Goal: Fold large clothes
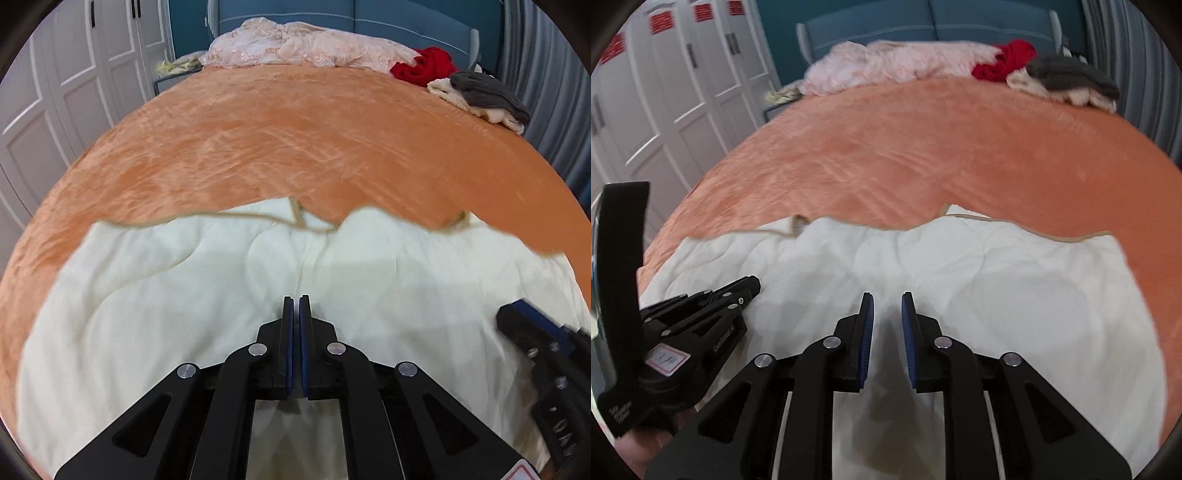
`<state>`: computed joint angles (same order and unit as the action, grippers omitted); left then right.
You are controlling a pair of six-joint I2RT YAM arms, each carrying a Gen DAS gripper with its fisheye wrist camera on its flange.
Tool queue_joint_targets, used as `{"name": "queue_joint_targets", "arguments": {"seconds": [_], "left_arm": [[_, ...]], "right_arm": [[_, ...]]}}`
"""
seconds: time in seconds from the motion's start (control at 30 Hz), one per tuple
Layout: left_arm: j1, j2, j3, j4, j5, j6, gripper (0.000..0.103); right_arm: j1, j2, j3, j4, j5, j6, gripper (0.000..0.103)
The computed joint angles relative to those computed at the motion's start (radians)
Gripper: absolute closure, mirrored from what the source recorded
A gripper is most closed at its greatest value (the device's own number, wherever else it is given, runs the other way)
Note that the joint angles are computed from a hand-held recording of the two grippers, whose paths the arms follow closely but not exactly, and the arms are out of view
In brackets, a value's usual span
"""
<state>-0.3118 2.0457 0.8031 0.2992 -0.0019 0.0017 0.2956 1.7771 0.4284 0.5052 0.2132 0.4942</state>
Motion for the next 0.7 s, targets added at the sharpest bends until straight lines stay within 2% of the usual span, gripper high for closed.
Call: {"name": "queue_joint_targets", "arguments": {"seconds": [0.1, 0.23, 0.43, 0.7], "left_arm": [[0.013, -0.112, -0.156, 0.05, 0.019, 0.015, 0.1], [0.01, -0.16, -0.26, 0.066, 0.016, -0.01, 0.1], [-0.018, -0.088, -0.27, 0.135, -0.046, -0.03, 0.101], [-0.016, -0.034, -0.271, 0.2, -0.046, -0.052, 0.103]], "right_arm": [[0.086, -0.083, -0.075, -0.026, 0.01, 0.077, 0.087], [0.169, -0.021, -0.076, -0.035, 0.008, 0.158, 0.088], [0.201, 0.098, -0.024, -0.032, 0.032, 0.187, 0.088], [0.18, 0.158, -0.033, 0.05, 0.005, 0.214, 0.09]]}}
